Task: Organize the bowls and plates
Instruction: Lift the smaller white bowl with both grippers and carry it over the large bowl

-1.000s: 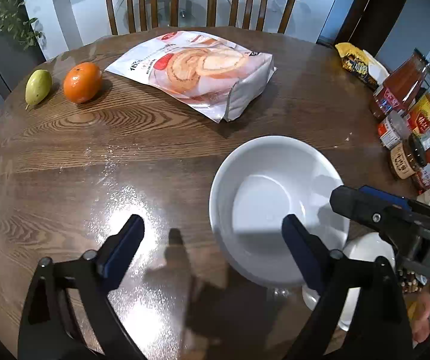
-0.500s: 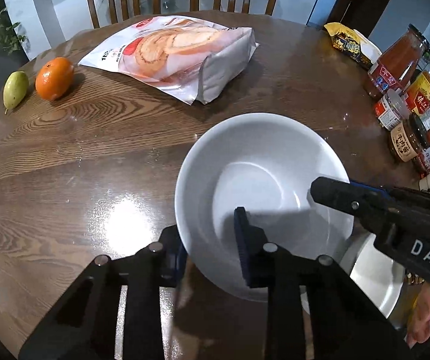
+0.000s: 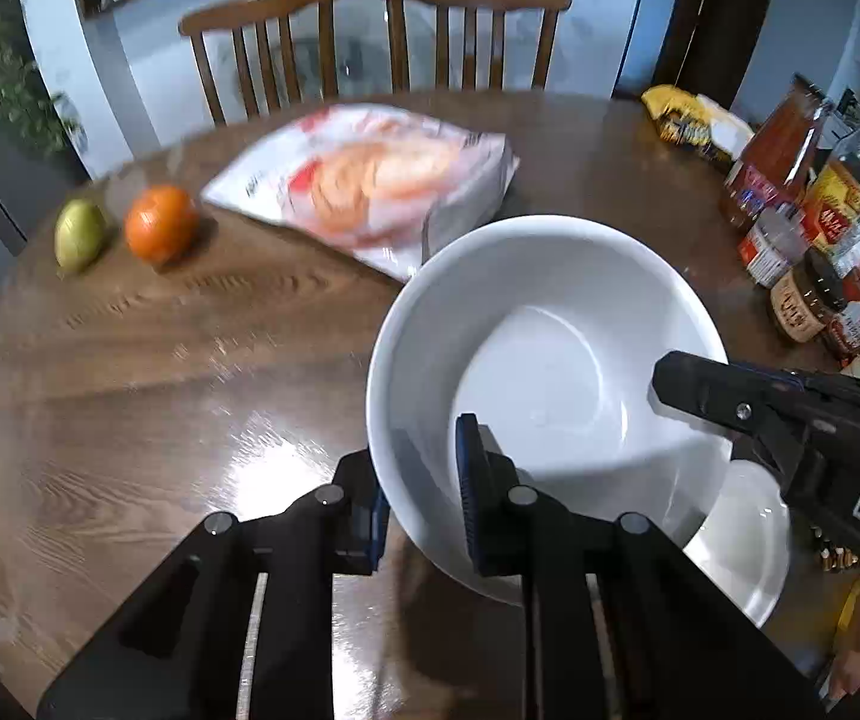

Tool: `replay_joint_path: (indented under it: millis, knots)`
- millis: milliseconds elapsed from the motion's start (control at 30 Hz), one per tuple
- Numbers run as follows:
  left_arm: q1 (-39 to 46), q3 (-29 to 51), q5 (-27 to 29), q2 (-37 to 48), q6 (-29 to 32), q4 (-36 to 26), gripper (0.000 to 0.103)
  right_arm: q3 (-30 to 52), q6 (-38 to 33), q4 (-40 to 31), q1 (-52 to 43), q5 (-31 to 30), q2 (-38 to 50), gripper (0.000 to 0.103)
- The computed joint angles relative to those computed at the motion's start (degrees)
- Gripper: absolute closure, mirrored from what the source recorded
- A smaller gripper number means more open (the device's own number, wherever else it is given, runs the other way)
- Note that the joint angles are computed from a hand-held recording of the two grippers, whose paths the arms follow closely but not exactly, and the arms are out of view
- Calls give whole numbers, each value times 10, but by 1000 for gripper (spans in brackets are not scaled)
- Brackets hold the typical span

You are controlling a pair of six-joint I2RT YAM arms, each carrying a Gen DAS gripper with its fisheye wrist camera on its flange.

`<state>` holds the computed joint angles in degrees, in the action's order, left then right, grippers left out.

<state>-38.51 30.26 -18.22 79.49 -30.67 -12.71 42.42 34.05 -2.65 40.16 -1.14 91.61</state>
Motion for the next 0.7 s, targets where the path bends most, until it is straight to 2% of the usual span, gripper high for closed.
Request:
replay_joint_path:
  millis: [100,367,700]
  knots:
    - [-25,-3,-32,-51,-6,-34,86,-17,9,-7,23,30,-50,96]
    - [-111,1,-106,-170,-50,-145,86,-60,44,-23,62,58,-156,95]
    - [-246,26,-196,-212,-159,-267,86,-91,95,-78,130,115,-257,95]
